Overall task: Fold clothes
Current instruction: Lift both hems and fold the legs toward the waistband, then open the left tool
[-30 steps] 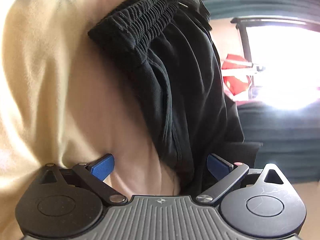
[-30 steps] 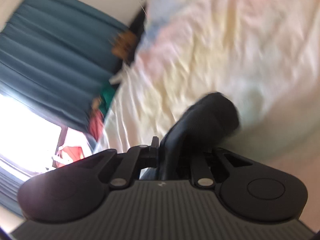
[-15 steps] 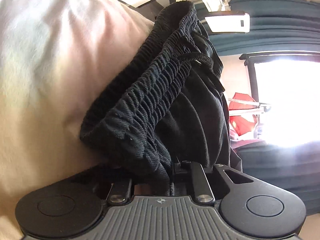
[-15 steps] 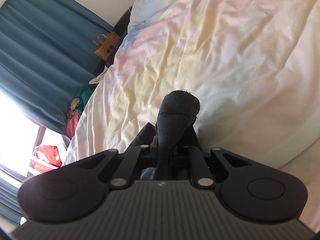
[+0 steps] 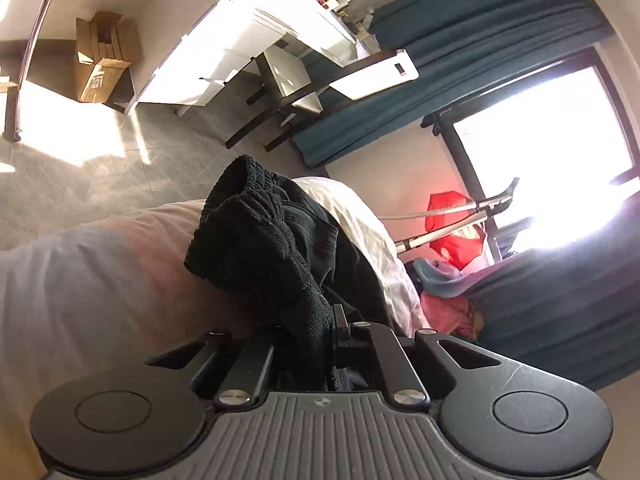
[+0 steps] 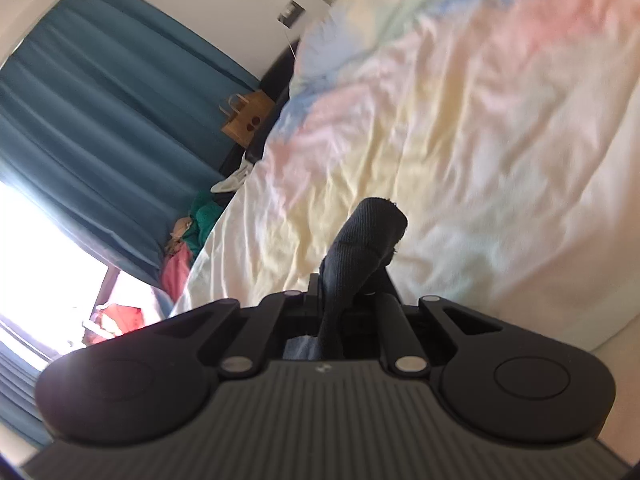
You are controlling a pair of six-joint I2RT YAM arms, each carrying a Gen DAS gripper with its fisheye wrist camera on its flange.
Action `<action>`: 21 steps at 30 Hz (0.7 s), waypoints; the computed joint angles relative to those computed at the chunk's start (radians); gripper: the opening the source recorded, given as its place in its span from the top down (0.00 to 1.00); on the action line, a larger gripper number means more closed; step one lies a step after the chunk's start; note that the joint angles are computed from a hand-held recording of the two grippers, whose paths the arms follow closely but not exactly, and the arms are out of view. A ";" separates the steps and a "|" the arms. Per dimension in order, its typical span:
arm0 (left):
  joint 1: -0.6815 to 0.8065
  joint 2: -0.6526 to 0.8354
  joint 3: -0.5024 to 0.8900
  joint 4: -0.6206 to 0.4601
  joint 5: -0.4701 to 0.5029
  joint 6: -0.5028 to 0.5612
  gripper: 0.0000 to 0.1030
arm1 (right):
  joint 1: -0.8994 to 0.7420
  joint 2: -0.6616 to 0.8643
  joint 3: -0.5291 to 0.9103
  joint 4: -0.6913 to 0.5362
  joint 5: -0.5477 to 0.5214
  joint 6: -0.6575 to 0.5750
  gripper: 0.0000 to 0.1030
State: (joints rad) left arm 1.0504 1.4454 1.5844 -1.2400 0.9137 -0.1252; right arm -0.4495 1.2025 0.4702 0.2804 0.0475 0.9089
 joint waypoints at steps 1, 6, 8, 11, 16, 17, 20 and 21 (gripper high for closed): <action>0.003 0.008 0.004 -0.029 -0.017 0.036 0.93 | 0.007 -0.029 0.005 -0.046 0.035 -0.035 0.92; 0.026 0.032 -0.178 0.036 -0.173 0.165 0.92 | 0.018 -0.023 0.038 -0.254 0.096 -0.139 0.91; 0.042 0.039 -0.267 0.089 -0.221 0.209 0.91 | 0.022 0.030 0.060 -0.309 0.099 -0.160 0.91; 0.084 0.039 -0.368 0.161 -0.196 0.249 0.86 | 0.021 0.034 0.045 -0.302 0.093 -0.166 0.87; 0.095 -0.016 -0.357 0.080 -0.204 0.427 0.58 | 0.026 -0.024 0.078 -0.416 0.087 -0.123 0.63; 0.096 -0.028 -0.350 0.060 -0.209 0.464 0.44 | 0.035 -0.047 0.085 -0.442 0.099 -0.118 0.54; 0.082 -0.145 -0.380 0.096 -0.263 0.500 0.00 | 0.103 -0.150 0.101 -0.506 0.196 -0.111 0.25; 0.093 -0.193 -0.393 0.099 -0.255 0.540 0.00 | 0.134 -0.185 0.109 -0.526 0.233 -0.115 0.23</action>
